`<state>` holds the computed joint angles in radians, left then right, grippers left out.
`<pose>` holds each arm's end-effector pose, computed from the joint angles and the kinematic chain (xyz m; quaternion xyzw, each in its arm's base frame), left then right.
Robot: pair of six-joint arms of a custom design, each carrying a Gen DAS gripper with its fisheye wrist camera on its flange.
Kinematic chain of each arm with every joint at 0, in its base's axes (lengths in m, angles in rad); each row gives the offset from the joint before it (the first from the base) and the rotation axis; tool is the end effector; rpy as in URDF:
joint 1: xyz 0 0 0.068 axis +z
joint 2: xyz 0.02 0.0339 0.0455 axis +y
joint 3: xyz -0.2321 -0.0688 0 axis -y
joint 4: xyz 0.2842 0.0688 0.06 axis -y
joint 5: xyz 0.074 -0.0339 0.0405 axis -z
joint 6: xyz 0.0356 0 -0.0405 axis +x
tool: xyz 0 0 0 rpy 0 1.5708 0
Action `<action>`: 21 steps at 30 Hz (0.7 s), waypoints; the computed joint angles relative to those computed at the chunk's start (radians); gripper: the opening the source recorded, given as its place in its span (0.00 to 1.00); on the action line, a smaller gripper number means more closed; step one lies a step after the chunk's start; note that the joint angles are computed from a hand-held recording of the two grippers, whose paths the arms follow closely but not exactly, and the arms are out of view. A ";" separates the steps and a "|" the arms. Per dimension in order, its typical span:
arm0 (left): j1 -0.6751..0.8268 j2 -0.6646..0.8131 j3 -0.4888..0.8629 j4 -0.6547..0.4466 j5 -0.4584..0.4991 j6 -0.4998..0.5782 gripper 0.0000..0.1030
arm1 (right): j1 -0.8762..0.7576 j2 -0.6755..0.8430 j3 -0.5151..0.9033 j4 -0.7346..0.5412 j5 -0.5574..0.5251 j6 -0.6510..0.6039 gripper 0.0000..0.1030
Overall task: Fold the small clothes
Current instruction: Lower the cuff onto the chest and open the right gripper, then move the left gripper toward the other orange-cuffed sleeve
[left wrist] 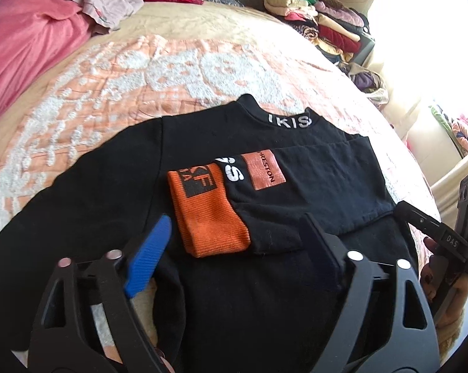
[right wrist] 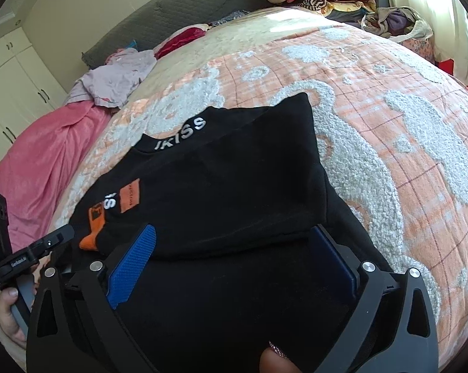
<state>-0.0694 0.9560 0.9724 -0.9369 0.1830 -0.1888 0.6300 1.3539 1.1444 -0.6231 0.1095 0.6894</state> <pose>0.2343 -0.0228 0.2810 -0.0272 0.9437 -0.1268 0.3043 0.2723 0.1937 0.2588 0.0474 0.9303 0.1805 0.3159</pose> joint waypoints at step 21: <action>0.107 -0.235 -0.104 -0.061 -0.025 0.005 0.91 | 0.122 0.027 0.098 -0.023 0.113 -0.034 0.96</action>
